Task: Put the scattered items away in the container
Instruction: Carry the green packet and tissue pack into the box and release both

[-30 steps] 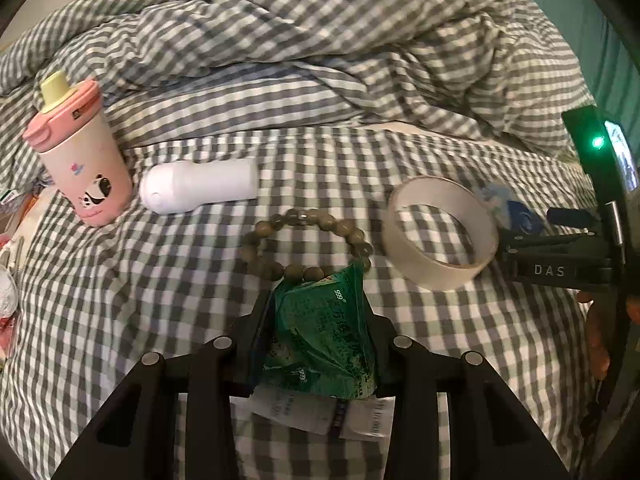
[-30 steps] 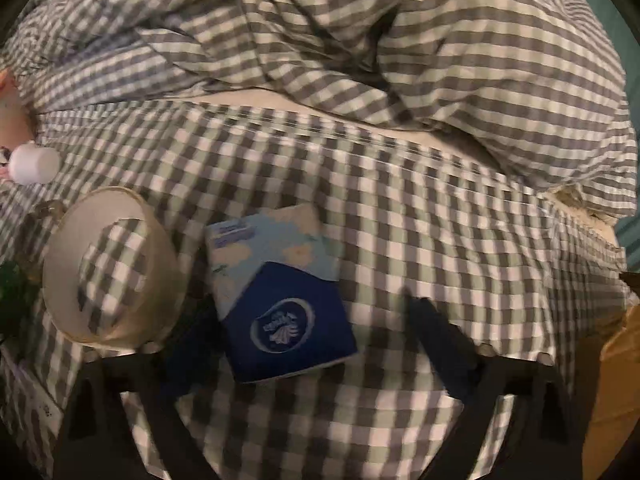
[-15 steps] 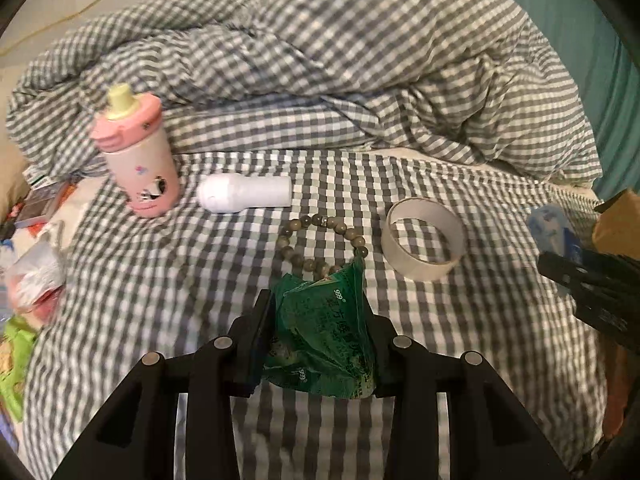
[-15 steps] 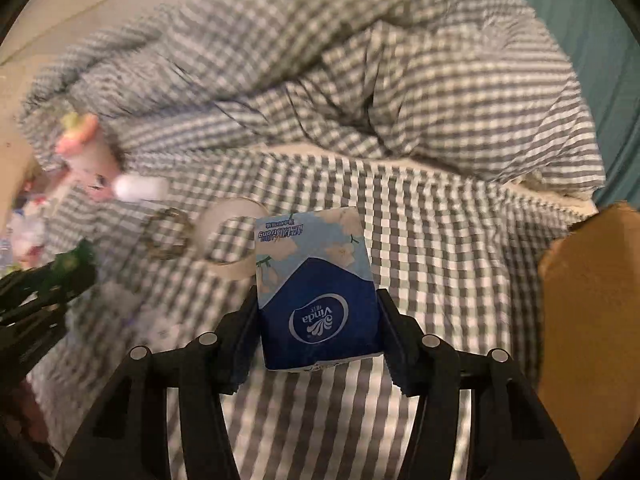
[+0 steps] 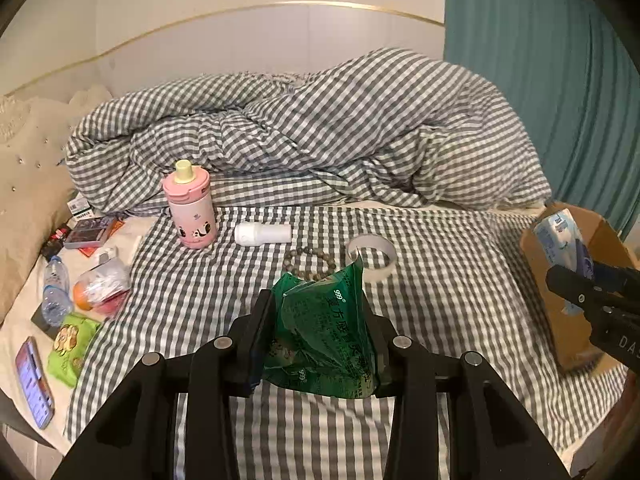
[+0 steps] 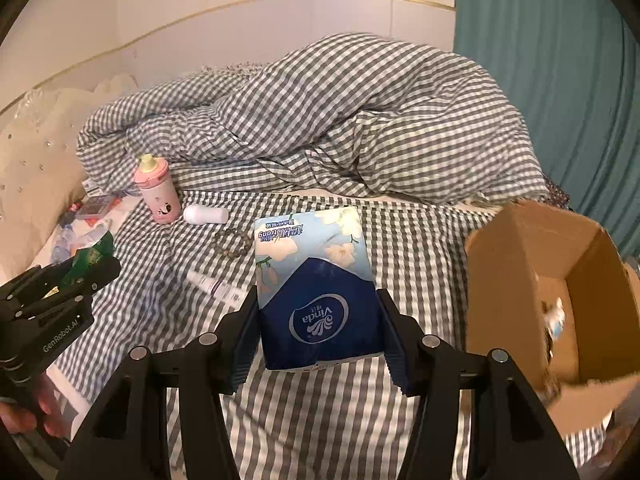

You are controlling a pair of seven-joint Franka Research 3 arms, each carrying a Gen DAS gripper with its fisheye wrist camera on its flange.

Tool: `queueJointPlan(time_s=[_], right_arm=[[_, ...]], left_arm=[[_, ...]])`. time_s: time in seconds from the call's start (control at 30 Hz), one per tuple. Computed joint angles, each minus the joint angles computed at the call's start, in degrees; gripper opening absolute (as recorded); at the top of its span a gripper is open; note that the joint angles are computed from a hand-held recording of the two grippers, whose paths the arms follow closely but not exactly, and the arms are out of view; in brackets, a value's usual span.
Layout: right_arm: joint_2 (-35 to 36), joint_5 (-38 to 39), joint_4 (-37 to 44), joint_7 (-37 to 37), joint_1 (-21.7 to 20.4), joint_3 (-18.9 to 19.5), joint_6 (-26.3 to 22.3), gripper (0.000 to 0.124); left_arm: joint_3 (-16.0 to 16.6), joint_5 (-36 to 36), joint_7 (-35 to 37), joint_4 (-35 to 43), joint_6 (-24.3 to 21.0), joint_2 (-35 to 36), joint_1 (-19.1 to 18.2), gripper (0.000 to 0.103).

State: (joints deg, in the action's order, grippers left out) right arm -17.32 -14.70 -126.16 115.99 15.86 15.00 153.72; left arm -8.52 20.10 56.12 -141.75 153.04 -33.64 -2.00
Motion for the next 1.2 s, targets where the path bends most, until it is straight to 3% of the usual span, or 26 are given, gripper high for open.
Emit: queueJointPlan(time_s=[0.27,0.53,0.9,1.2], right_arm=[[-10.4,3.9,-7.7,-1.3,-0.4,-0.6,0.0,0.054],[-16.4,9.7,-11.7,-6.1,-2.7,-2.6,0.3,0.054],[-18.3,13.1,-13.0,-12.6,-10.3,-6.3,0.5,0.054],[-16.0,12.2,-10.7,-13.9,-18.2,-9.1,-1.5,0.054]], left_arm=[[-1.5,-0.9,-0.6,-2.0,-3.7,-5.2,-2.7,0.039],[-4.4,-0.2,-3.1,1.7,-4.9,-1.7,-4.9,0.039],[-9.4,4.6,-6.8,16.8,-4.1,13.9,-8.5,0.039],[-10.9,9.5,-5.0,36.3,-4.1,33.3,-16.2,0.039]])
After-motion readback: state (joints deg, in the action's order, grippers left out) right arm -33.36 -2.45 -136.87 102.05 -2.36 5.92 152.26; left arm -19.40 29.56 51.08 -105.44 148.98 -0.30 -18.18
